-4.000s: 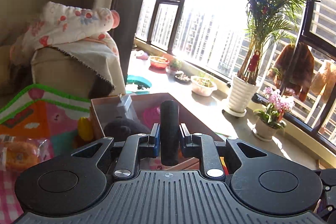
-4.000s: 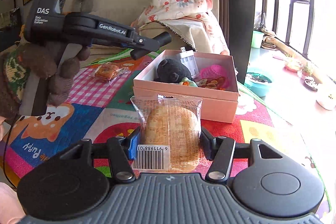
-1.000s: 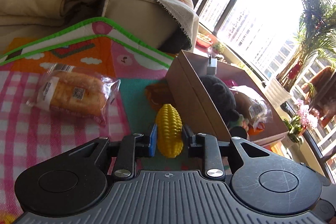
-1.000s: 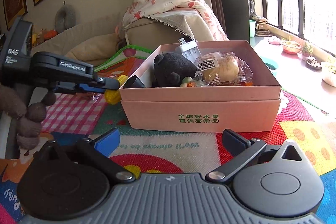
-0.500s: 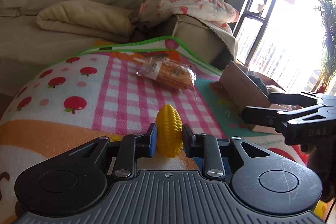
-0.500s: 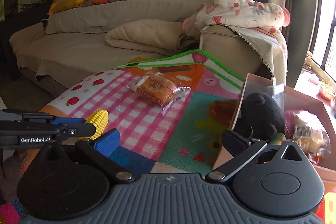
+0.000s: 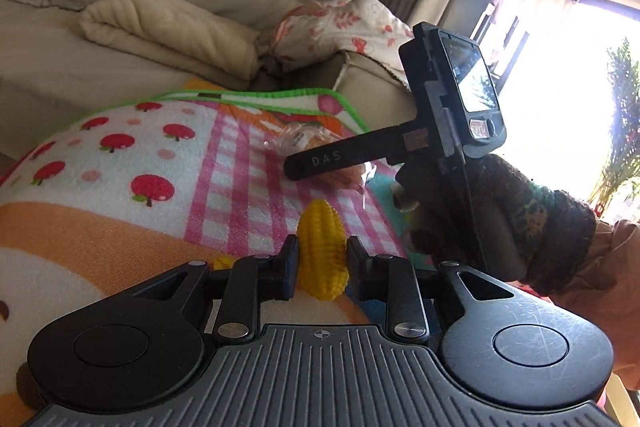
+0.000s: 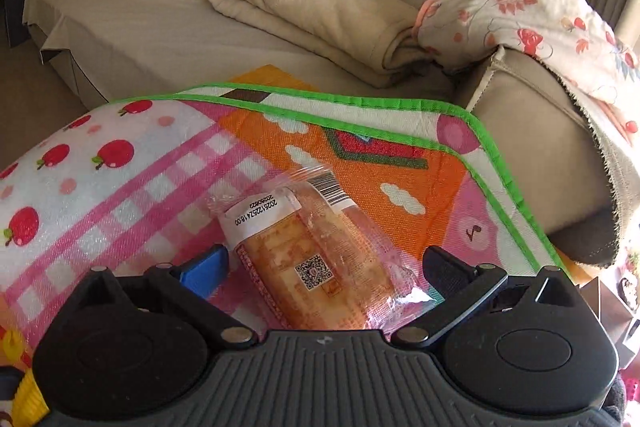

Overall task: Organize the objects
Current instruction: 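Lift the corn toy with the left tool while the right tool grasps the packaged pastry, then drop the corn into the pink box with the left tool while the right tool carries the pastry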

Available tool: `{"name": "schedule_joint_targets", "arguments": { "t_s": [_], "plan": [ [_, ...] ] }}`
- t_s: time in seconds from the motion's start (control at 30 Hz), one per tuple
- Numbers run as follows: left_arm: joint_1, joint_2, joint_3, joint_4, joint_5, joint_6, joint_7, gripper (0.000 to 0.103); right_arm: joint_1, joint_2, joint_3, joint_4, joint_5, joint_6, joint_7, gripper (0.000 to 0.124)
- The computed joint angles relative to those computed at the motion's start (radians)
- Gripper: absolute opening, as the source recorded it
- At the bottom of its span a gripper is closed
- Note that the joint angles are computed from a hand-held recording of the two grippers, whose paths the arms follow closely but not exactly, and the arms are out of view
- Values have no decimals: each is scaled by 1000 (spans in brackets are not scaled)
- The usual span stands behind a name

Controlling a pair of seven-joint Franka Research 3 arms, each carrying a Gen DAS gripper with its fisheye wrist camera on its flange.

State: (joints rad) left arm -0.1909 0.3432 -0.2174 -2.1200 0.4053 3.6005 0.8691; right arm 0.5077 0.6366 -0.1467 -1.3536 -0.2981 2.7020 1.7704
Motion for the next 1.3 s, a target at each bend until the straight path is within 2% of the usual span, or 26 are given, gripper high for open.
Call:
{"name": "schedule_joint_targets", "arguments": {
  "t_s": [0.03,0.13,0.27,0.37,0.47,0.6,0.67,0.8,0.83,0.9,0.93,0.97,1.0,1.03,1.1,1.13,1.23,1.27,1.3],
  "plan": [
    [1,0,0,-3,-2,8,-2,29,-11,-3,15,4,24,-15,-2,88],
    [2,0,1,-6,-5,16,-9,29,-4,-56,14,-54,20,-31,8,69],
    [-17,-3,16,-13,-34,28,10,29,13,-216,6,-268,-44,34,46,66],
    [-25,-8,20,-16,-46,24,23,29,3,-386,21,-477,-97,94,97,65],
    [-29,-19,18,-18,-39,0,43,29,-3,-549,26,-660,-206,123,215,65],
    [41,-36,-55,-24,88,-30,-31,29,-56,-758,71,-888,-433,131,455,65],
    [70,-45,-90,-21,167,-52,-73,29,-97,-836,112,-966,-503,111,526,65],
    [208,-34,-242,34,426,-124,-237,29,-204,-983,203,-1105,-616,89,683,64],
    [254,-20,-298,60,492,-147,-281,29,-233,-1014,225,-1133,-638,94,723,64],
    [388,25,-473,92,520,-216,-260,29,-290,-1071,262,-1186,-667,111,788,64],
    [447,70,-560,137,602,-270,-307,29,-319,-1093,282,-1207,-682,122,817,64],
    [501,117,-647,166,614,-319,-284,29,-350,-1116,301,-1229,-698,134,843,64],
    [535,175,-725,203,601,-369,-230,28,-379,-1135,319,-1248,-712,147,867,64],
    [545,215,-768,232,587,-402,-187,28,-407,-1150,334,-1264,-721,163,886,64],
    [507,320,-830,342,557,-478,-75,28,-467,-1171,363,-1290,-736,206,927,64],
    [471,359,-835,398,544,-504,-32,28,-495,-1178,376,-1301,-739,229,943,64],
    [299,449,-774,601,510,-544,28,29,-592,-1188,432,-1318,-750,289,995,64],
    [255,486,-764,662,491,-547,44,29,-622,-1194,451,-1324,-752,305,1010,64],
    [212,550,-780,743,462,-569,89,29,-648,-1198,468,-1329,-749,319,1020,64]
  ]
}}
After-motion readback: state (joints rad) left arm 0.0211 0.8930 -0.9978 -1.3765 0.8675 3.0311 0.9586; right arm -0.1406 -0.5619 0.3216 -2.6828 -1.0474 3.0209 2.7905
